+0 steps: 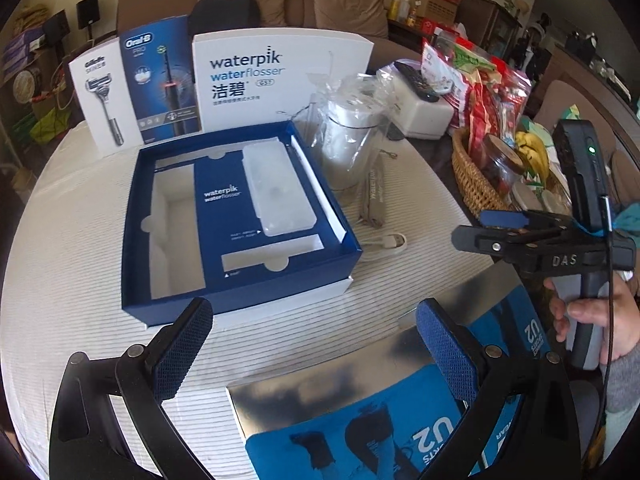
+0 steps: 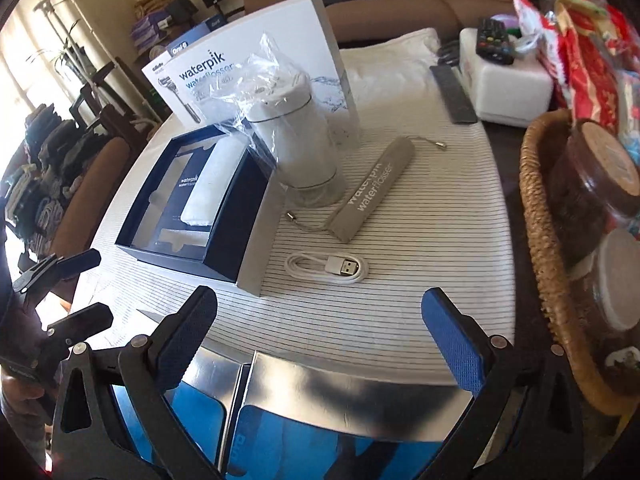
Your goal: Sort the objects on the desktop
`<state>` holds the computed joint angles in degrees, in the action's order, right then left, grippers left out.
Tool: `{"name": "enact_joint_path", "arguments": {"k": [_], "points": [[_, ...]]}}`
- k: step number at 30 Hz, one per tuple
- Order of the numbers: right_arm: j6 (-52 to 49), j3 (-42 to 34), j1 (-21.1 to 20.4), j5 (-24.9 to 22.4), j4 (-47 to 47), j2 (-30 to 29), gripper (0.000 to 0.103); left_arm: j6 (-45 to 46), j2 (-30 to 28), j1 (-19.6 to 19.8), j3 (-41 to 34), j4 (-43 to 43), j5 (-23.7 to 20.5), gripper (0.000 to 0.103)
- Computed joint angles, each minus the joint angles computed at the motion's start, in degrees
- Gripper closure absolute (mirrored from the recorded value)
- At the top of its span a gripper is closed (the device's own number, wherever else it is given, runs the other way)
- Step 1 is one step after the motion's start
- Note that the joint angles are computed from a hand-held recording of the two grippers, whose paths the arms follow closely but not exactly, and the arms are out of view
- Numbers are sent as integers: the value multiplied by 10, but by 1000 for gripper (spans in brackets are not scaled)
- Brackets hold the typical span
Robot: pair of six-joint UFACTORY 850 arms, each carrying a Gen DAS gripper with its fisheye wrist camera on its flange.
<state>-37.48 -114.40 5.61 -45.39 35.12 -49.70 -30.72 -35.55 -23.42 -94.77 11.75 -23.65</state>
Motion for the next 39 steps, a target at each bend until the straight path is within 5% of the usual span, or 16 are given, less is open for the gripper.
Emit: {"name": "enact_joint_path", "arguments": {"k": [6,8,10,19,27,31,39], "points": [[-67,-126,11,-59,-70,-88,23,133,-11,7,-8,-70,5,0],[-89,-163,18,-80,-100,-114,44,169,-13,12,-9,-105,11,0],[-108,-192,24,-95,-125,-135,53,199,-16,15,-11,-140,15,0],[-118,-343,44,-185,-186,-233,51,283,-36,19,-30,-223,9,0],[-111,-338,61,-174,-246,-236,49,295,-49,22,-47,-240,7,0],[-103,-351,61,-186,-249,-239,70,304,-40,25,-38,-260,16,0],[-116,-209,33,-129,-161,-136,77,320,-13,33,-10,-303,24,0]]}}
